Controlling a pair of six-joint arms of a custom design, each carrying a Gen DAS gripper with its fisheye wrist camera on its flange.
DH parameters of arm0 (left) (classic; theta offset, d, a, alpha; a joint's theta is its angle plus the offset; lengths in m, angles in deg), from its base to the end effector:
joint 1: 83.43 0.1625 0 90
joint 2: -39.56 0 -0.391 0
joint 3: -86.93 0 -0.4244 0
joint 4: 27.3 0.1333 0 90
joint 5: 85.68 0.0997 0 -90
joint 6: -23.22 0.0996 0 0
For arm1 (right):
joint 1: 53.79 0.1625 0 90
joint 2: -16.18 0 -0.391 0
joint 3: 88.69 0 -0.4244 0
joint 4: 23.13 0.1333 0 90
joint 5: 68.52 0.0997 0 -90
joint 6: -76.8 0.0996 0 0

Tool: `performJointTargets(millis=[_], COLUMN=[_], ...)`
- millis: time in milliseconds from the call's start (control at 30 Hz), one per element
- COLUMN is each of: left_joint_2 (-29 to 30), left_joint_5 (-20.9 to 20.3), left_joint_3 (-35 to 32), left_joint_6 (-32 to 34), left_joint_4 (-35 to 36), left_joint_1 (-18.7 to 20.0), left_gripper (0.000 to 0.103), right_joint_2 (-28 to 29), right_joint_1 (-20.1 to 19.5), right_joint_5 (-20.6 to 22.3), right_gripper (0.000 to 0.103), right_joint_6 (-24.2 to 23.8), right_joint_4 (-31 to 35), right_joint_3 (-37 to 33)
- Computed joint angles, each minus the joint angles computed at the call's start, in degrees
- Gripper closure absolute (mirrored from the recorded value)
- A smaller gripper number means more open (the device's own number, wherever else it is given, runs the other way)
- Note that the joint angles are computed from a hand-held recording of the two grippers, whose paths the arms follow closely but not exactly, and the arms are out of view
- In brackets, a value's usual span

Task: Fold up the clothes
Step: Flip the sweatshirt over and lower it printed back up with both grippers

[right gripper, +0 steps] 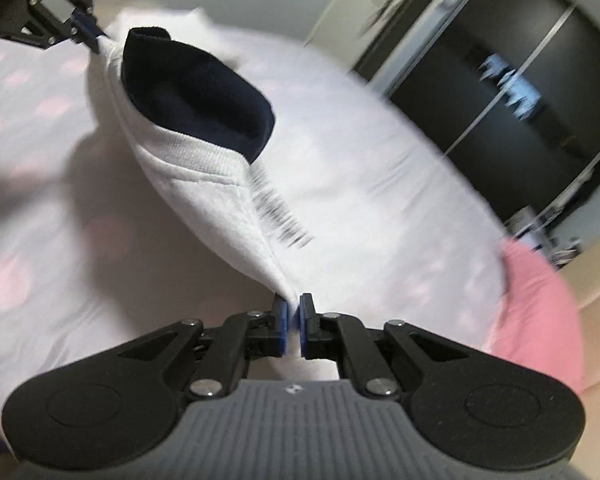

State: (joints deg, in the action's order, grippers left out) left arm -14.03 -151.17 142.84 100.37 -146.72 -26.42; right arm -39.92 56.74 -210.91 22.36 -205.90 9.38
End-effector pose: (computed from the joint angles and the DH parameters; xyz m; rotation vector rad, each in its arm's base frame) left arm -0.2816 -0.7545 0.4247 2.0148 1.5700 -0.3614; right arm 0.2767 -0.5838 0.2421 0.8319 -1.8392 0.6108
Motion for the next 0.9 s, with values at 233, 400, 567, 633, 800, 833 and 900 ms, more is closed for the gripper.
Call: performJointTargets(millis=[233,400,567,633,800,833,900], left_joint_2=[-3.71,-3.21,-5.45,-6.38,-7.98,-8.33,-8.46], left_joint_5=[1.60,-0.75,-1.61,-1.29,0.88,1.55,2.93], left_joint_3=[3.95,-1.57,-2.86,-2.61,0.24,1.22,2.80], left_joint_6=[0.20,-0.35,0.14,0.58,2.06,1.87,1.39], left_joint_4=[2.44,7.59,15.79,20.17,27.51,28.55,30.46], left_joint_1=[0.16,-0.93,-2.37,-2.60,-2.35,-2.21,-1.76], left_gripper=[0.100,0.100,0.100,0.100,0.100,0.100,0.100], right_joint_2=[-0.34,-2.61,-5.79,-7.72,-9.27,-9.17,-8.36], right_joint_1=[-1.62,0.93,2.37,2.92,1.91,1.45,0.25], right_joint_5=[1.53,1.21,1.39,1.69,3.58,3.98,4.74], right_gripper=[0.097,0.097,0.097,0.097,0.097,0.097,0.097], right_joint_6=[-0.65,1.16,4.57,8.00,14.03,14.84,15.66], right_joint_4=[8.18,15.55,30.85,37.85,49.31,50.48,52.21], right_joint_3=[-4.41,-6.14,-7.67,-6.95,-5.41,-5.09,-4.57])
